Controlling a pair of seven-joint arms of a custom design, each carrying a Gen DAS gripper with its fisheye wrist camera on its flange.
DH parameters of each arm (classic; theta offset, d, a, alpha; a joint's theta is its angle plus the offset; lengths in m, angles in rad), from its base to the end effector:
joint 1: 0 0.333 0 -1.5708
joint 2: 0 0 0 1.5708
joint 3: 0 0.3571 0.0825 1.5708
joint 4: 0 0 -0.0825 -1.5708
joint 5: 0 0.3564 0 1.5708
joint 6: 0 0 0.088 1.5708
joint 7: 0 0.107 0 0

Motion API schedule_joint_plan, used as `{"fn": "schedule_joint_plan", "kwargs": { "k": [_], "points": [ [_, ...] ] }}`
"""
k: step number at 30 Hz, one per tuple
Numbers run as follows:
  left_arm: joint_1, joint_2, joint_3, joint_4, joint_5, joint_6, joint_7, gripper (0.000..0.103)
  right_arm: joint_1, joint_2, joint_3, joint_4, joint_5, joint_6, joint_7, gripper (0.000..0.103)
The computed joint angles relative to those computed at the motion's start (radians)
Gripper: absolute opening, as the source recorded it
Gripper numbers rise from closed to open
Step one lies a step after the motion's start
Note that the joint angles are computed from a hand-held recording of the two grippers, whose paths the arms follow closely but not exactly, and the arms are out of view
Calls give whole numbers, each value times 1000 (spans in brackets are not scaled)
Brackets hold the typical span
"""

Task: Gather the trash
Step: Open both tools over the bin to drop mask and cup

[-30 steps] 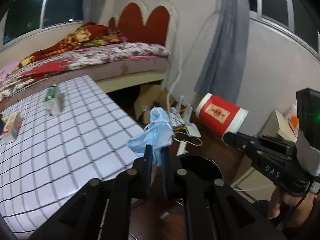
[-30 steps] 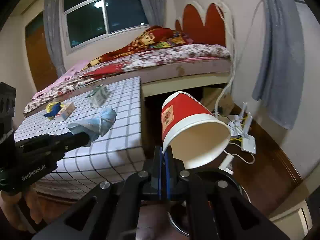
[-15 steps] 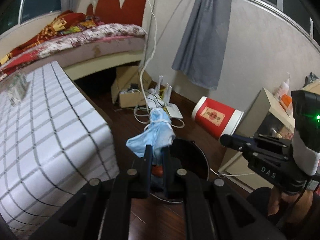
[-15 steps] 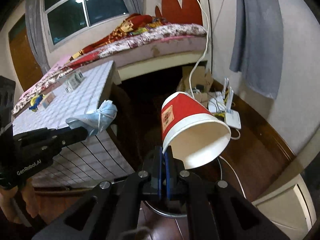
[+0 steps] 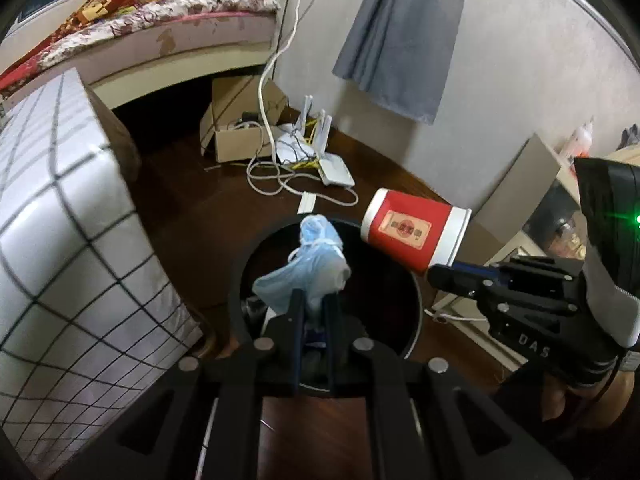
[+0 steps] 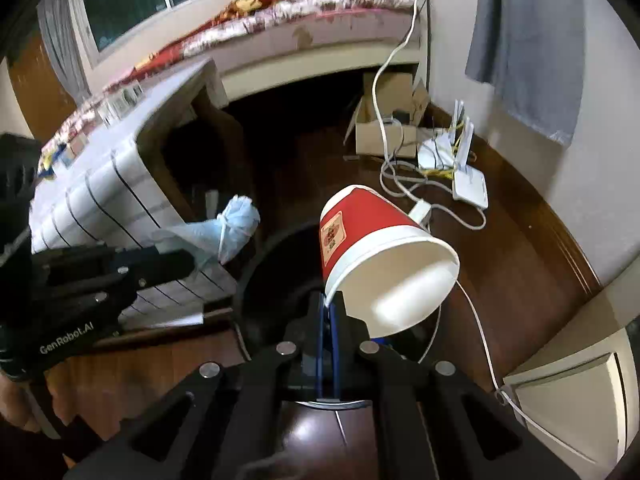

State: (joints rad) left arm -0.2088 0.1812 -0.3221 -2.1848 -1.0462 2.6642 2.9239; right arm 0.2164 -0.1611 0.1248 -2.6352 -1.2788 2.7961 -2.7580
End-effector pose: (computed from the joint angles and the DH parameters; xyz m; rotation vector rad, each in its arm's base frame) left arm 0.4974 -0.2559 0.3897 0.8530 -2.8210 1.0698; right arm 0.3629 0.1764 0.3743 -1.3987 2.2140 -0.6481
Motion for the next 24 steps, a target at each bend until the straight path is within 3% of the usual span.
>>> {"fn": "schedule_joint_plan", "kwargs": {
  "k": [6, 8, 9, 10, 11, 12, 13, 14, 16, 19, 24],
  "points": [
    [-22, 55, -11, 20, 100, 24, -90, 11, -25, 91, -45, 15, -69, 94, 27, 4],
    [-9, 75, -14, 36, 129, -1, -119, 17, -28, 119, -58, 24, -100, 118, 48, 4],
    [-8, 86, -14, 40, 147, -6, -145, 25, -27, 129, -63, 29, -126, 123, 68, 4],
    [-13, 93, -11, 38, 169, 16, -177, 58, -24, 140, -68, 29, -92, 116, 30, 9],
    [-14, 95, -16, 27, 172, 57, -193, 89, -18, 144, -68, 24, -25, 95, -19, 38],
    [2, 90, -39, 5, 119, 122, -158, 96, -13, 145, -70, 13, 38, 63, -39, 57],
    [15, 88, -56, -6, 83, 161, -131, 99, -11, 142, -71, 7, 30, 44, 2, 86],
    [22, 87, -63, -15, 69, 184, -127, 101, -10, 138, -72, 1, 31, 31, 21, 91],
    [25, 90, -53, -23, 100, 192, -169, 102, -14, 133, -78, -16, 47, 33, 37, 92],
    [28, 97, -51, -37, 152, 236, -223, 102, -10, 126, -71, -23, 66, -2, 32, 102],
    [83, 84, -106, -61, 135, 283, -194, 102, 10, 107, -49, -16, 81, -84, 26, 102]
  ]
}}
